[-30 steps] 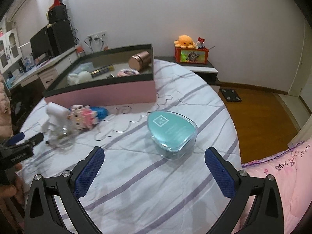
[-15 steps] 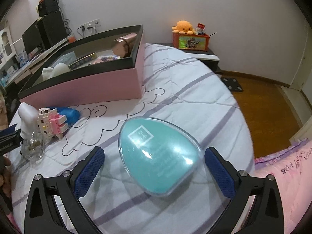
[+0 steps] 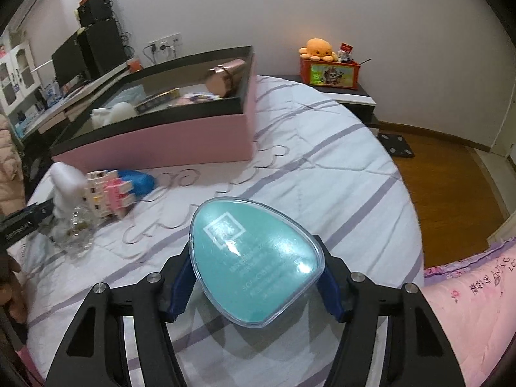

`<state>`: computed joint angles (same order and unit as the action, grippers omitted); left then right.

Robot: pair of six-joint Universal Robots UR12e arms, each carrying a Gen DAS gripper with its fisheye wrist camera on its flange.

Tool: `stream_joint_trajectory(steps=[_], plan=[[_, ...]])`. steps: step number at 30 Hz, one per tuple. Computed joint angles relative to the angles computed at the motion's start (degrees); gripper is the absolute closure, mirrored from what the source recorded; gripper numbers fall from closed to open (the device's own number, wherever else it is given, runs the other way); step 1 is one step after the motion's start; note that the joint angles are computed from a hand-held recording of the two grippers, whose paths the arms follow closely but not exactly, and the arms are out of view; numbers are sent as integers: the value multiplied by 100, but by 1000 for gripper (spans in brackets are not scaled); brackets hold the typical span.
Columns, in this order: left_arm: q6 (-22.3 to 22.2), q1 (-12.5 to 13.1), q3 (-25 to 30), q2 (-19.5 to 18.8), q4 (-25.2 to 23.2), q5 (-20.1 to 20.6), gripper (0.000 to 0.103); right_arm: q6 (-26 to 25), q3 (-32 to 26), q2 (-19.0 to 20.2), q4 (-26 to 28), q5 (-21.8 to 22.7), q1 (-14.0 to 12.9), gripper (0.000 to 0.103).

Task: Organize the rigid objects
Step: 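Grasp the white charger cube with the left tool while the right tool grasps the teal oval case, then lift the charger cube and teal case and carry both over the tray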

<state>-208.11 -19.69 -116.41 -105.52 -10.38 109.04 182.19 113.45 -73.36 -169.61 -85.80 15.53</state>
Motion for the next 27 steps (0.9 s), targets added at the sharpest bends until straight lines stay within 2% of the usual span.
stream_joint_trajectory(steps=[15,22,27], plan=[[-49,-242,-184,295,141,317,63,-139,74,-274,-304,394,222,37],[134,-325,-88,386,289,443,63,-298,-63,-311,-471,556,284,37],[298,-319,53,386,464,495,63,-372,-280,-256,-591,503,330,37]])
